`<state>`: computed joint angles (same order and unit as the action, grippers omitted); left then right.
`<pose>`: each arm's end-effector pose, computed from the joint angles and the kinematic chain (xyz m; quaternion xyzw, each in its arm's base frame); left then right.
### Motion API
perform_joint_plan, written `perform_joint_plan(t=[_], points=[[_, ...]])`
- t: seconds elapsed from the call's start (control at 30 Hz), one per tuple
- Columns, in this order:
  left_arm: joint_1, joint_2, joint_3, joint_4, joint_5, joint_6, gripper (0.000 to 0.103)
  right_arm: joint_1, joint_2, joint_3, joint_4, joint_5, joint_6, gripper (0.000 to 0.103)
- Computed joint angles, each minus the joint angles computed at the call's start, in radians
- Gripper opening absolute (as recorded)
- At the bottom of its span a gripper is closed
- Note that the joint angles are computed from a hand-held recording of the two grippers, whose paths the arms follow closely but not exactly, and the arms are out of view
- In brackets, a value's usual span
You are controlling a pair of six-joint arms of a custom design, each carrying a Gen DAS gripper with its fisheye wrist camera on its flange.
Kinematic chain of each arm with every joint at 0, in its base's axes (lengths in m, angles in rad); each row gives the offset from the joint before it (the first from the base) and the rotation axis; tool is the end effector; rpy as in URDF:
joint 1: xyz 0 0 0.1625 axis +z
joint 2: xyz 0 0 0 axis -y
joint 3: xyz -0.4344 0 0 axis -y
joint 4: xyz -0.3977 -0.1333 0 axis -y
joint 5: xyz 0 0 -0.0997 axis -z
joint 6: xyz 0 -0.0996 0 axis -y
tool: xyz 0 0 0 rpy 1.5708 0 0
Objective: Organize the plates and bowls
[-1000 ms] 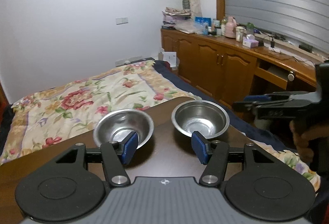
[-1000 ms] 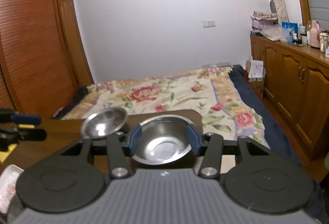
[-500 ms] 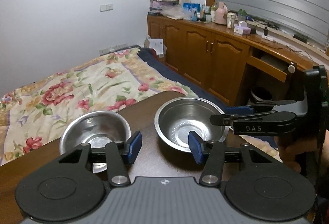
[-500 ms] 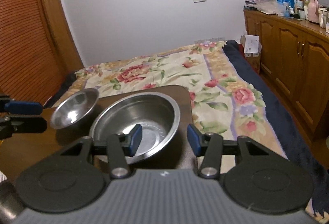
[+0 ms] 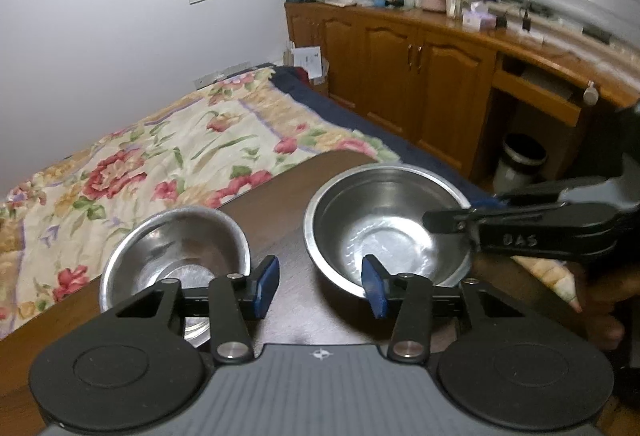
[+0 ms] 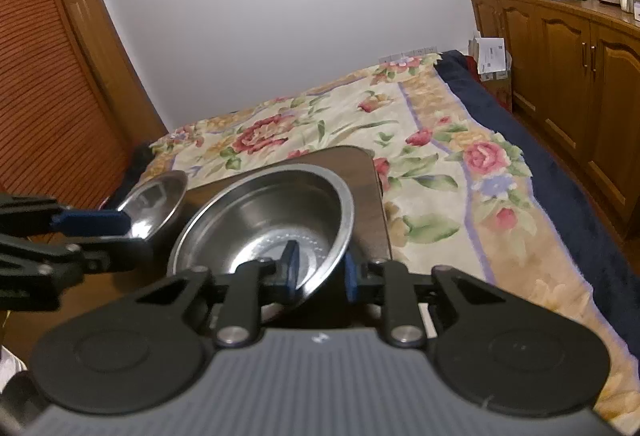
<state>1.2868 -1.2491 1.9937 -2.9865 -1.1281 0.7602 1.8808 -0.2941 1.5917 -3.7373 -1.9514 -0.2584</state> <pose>0.0109 -0.5906 0.2966 0.3967 0.8345 -0.2633 0.2772 0.2925 -0.5973 -0.0781 0.1733 -0.8773 0.4176 0.1609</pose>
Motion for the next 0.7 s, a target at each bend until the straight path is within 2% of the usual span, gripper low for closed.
perform_joint_plan(t=[0.2, 0.37, 0.43, 0.5, 0.57, 0.7], points=[[0.008, 0.016, -0.026, 0.045, -0.002, -0.028, 0.035, 0.000, 0.002, -0.002, 0.000, 0.004, 0.003, 0.019], [0.009, 0.022, -0.034, 0.060, 0.004, -0.038, 0.034, 0.002, 0.008, -0.010, 0.002, -0.006, 0.001, 0.013], [0.007, 0.026, -0.036, 0.069, 0.021, -0.037, 0.031, 0.001, 0.008, -0.008, 0.000, -0.001, 0.009, 0.013], [0.006, 0.029, -0.040, 0.081, 0.033, -0.037, 0.021, 0.002, 0.011, -0.010, -0.005, -0.003, 0.012, 0.013], [0.005, 0.031, -0.038, 0.083, 0.053, -0.032, 0.017, 0.000, 0.012, -0.009, -0.009, -0.001, 0.020, 0.013], [0.012, 0.017, -0.043, 0.118, 0.040, -0.058, 0.016, -0.005, 0.005, 0.002, -0.007, 0.018, 0.042, 0.012]])
